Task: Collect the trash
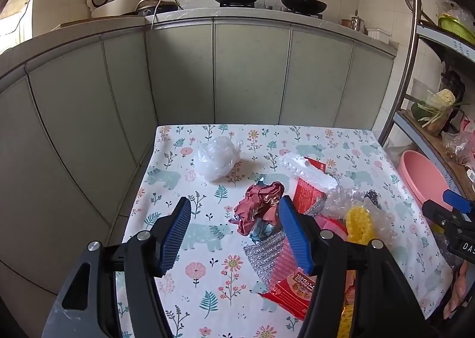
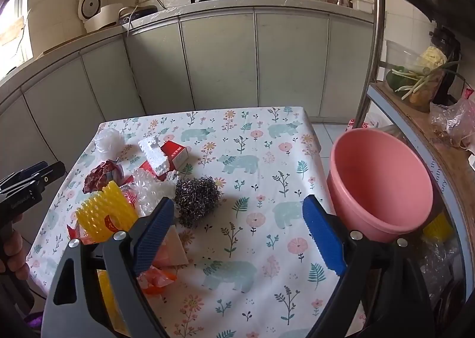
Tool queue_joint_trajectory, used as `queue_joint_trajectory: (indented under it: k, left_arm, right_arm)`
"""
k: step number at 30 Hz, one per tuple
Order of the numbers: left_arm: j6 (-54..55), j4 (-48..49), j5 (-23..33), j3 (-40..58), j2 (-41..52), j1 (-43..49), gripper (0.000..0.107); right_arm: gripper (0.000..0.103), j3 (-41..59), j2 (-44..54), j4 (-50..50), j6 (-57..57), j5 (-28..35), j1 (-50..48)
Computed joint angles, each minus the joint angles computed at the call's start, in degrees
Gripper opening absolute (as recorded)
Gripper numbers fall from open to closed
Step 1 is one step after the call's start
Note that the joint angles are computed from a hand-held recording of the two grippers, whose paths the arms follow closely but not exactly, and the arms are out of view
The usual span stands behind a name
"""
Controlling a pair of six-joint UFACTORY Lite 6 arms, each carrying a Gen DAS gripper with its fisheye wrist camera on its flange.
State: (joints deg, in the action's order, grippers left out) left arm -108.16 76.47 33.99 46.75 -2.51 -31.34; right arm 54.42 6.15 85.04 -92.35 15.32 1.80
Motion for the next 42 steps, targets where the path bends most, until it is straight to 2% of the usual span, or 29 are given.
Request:
queue_joint_trajectory:
  k: [32, 42]
  left_arm:
    - [0.63, 0.14, 0.22, -0.41, -1.1, 0.02, 0.061]
    - [-0.13, 0.43, 1.82, -1.64, -2.75, -1.69, 0.061]
  right_arm:
    - [0.089, -1.06, -0.45, 3.03, -2.46, 0.3, -0.08]
    - [0.089, -1.81, -1.27, 2.95, -2.21, 0.72, -0.4]
